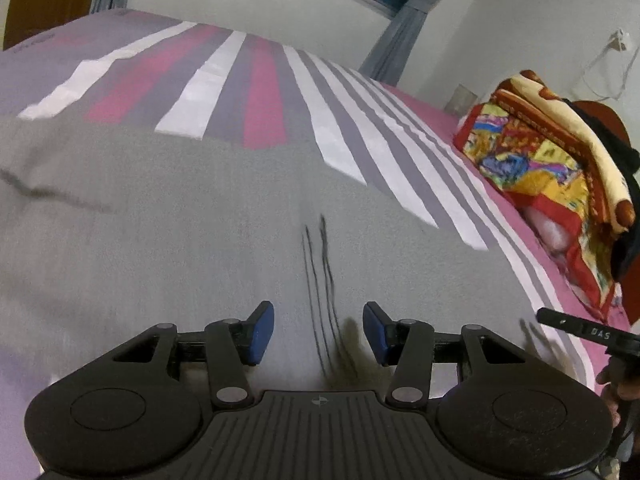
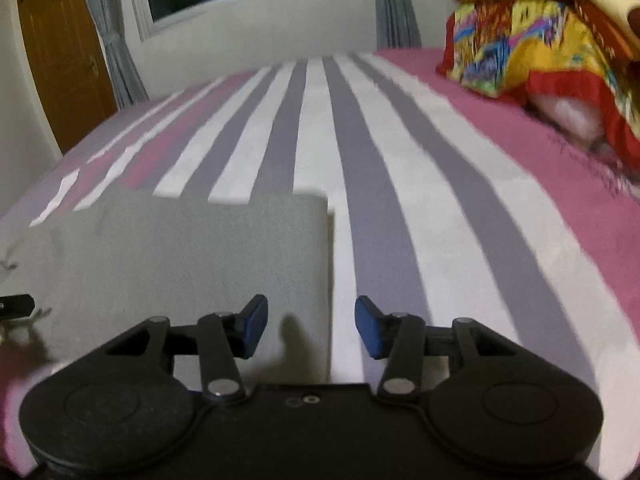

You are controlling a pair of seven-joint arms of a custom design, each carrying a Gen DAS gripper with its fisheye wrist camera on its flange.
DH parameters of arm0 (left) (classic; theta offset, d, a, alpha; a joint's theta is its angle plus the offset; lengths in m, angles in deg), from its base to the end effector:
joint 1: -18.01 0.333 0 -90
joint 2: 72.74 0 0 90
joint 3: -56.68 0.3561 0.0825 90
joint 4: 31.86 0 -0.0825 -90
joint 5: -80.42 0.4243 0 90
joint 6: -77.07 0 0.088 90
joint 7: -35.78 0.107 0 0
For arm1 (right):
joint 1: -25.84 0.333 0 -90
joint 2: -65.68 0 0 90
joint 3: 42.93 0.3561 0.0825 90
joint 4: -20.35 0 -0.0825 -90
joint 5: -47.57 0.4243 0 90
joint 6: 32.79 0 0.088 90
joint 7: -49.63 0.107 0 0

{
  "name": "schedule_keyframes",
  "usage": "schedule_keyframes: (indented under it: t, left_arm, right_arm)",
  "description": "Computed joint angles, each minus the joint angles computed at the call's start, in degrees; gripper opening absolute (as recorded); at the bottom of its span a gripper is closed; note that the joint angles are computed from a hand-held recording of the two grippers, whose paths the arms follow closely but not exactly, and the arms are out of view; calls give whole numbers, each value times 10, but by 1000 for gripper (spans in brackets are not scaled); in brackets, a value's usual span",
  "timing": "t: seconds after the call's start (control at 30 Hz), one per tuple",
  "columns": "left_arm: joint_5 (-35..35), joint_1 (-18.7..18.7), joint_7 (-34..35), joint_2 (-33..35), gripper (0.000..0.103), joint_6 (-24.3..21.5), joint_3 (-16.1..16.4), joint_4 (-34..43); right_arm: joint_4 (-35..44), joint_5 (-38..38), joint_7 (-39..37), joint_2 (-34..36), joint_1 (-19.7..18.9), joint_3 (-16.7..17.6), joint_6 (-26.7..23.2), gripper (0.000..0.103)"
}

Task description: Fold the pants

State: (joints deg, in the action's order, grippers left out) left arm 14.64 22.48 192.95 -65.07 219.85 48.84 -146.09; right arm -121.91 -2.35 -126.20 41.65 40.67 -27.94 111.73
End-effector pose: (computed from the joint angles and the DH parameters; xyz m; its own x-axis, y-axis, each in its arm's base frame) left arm 0.6510 -0.0305 0.4501 -0.4924 -0.7952 0.3539 -0.7035 0.1243 -0.6997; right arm 0.4010 0.2464 0.4962 -0.4062 -0.8989 -0.1641 -0.5698 0.3896 -0.7235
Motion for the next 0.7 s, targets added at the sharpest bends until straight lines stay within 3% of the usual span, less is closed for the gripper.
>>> schedule_keyframes:
  t: [0.17,0.27,0.33,0.43,0.47,0.53,0.6,0.7]
  left_arm:
    - [60,-17,-85,73,49,15,-15,94]
    - [148,-32,-176,118,52,17,-17,135]
    - [149,-24,-155,121,53,41,-35,130]
    - [164,-17,-146,103,53,57,-44,108]
    - [151,-9,-126,85,53,64,-49,90]
    - [53,24,-28,46,53,61,-63,47]
    - [-43,49,45,7,54,38,-46,2]
    - [-178,73,108,-32,55,22,-3,-51]
  right_arm:
    - [61,-23,-24,68,-26,-27,9,48]
    - [97,20,-72,125,-21,-56,12,49]
    - [108,103,-149,155,-5,-79,17,54]
    - [104,83,-147,146,1,-71,-2,53]
    - [94,58,-121,130,0,-64,-3,52]
    - [50,-52,-24,75,-10,-32,7,57]
    - [-3,-113,55,17,-11,-7,26,63]
    - [-70,-152,158,-54,-10,25,36,63]
